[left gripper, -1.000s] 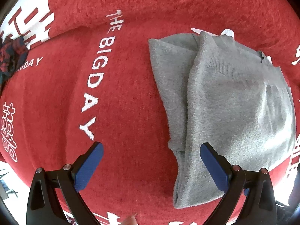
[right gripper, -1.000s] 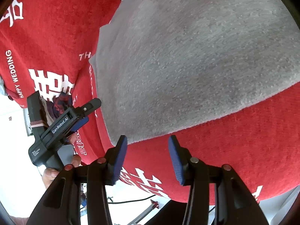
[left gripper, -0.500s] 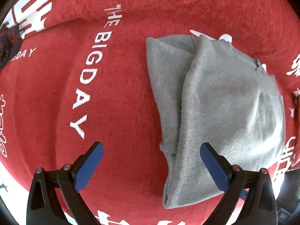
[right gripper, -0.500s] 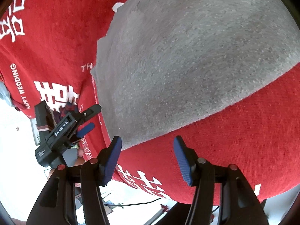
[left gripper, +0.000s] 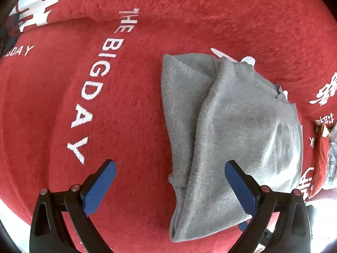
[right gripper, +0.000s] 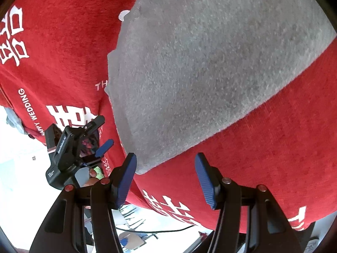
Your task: Fold small clothes
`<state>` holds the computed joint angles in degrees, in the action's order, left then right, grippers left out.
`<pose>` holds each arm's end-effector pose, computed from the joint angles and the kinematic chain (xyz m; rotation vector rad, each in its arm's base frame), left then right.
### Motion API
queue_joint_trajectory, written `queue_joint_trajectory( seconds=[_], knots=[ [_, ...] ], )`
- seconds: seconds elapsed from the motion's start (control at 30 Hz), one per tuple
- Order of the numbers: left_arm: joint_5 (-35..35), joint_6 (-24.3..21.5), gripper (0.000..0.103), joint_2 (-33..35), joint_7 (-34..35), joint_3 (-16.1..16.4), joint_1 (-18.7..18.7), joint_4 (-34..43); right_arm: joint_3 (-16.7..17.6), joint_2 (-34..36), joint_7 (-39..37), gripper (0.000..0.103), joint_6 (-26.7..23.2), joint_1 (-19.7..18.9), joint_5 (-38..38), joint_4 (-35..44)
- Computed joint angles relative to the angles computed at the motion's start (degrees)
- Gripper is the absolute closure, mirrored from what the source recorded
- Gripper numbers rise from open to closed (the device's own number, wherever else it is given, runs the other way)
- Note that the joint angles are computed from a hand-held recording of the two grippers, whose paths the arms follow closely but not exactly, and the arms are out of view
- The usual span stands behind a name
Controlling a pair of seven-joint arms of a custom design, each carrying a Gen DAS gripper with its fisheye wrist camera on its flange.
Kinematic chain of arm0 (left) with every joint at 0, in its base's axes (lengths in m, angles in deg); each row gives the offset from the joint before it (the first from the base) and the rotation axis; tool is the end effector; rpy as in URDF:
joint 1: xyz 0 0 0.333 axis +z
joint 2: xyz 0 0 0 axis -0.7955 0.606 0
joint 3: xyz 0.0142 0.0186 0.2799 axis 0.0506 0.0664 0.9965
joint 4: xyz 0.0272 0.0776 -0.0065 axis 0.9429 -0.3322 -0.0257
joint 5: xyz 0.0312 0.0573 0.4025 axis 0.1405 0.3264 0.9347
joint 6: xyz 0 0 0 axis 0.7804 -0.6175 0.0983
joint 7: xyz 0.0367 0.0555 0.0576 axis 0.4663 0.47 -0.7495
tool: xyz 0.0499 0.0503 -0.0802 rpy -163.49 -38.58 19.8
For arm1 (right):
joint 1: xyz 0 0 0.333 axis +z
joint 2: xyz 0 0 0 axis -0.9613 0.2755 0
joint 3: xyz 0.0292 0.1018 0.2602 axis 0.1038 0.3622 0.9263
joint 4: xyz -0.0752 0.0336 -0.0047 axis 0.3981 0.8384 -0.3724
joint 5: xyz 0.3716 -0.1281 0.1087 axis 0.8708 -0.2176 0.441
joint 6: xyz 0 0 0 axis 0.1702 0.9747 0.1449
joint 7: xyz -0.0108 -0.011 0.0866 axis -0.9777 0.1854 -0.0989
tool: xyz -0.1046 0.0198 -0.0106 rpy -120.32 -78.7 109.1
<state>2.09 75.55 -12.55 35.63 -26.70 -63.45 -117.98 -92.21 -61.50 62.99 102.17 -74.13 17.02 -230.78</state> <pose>0.4894 -0.1764 0.3617 2.4286 -1.7380 0.3716 0.3482 -0.0198 0.3344 -1.1995 2.1042 0.7339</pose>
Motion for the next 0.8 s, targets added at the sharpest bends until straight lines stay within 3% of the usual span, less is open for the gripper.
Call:
queue_joint_trajectory(
  seconds=[0.1,0.3,0.43,0.5,0.53,0.57,0.8],
  knots=[
    [-1.5,1.3,0.000,-0.3,0.4,0.5,0.2,-0.6,-0.6,0.2,-0.2,0.041,1.7,1.0,3.7,-1.3],
    [-6.7,2.2,0.000,1.3,4.3,1.1,0.5,-0.3,-2.3,3.4,-5.8,0.041,7.6,5.5,18.9,-2.4],
    [-15.9,1.6,0.000,2.5,10.9,1.7,0.5,0.0,-2.2,7.8,-7.5,0.042,7.6,7.2,27.0,-0.2],
    [-20.7,1.1,0.000,3.3,14.3,1.7,0.7,0.4,-2.5,9.7,-7.6,0.062,5.5,7.0,29.4,0.9],
    [-23.0,0.7,0.000,3.6,16.2,1.7,0.9,0.6,-2.5,10.5,-7.9,0.091,4.4,6.6,29.9,1.4],
    [-24.6,0.4,0.000,3.9,17.5,1.5,1.0,1.0,-2.8,11.0,-9.0,0.094,3.0,6.1,30.7,1.9],
    [-39.9,-3.9,0.000,9.0,27.2,0.4,3.4,5.1,-3.1,10.8,-15.3,0.095,-5.2,2.8,30.8,5.7]
  ],
)
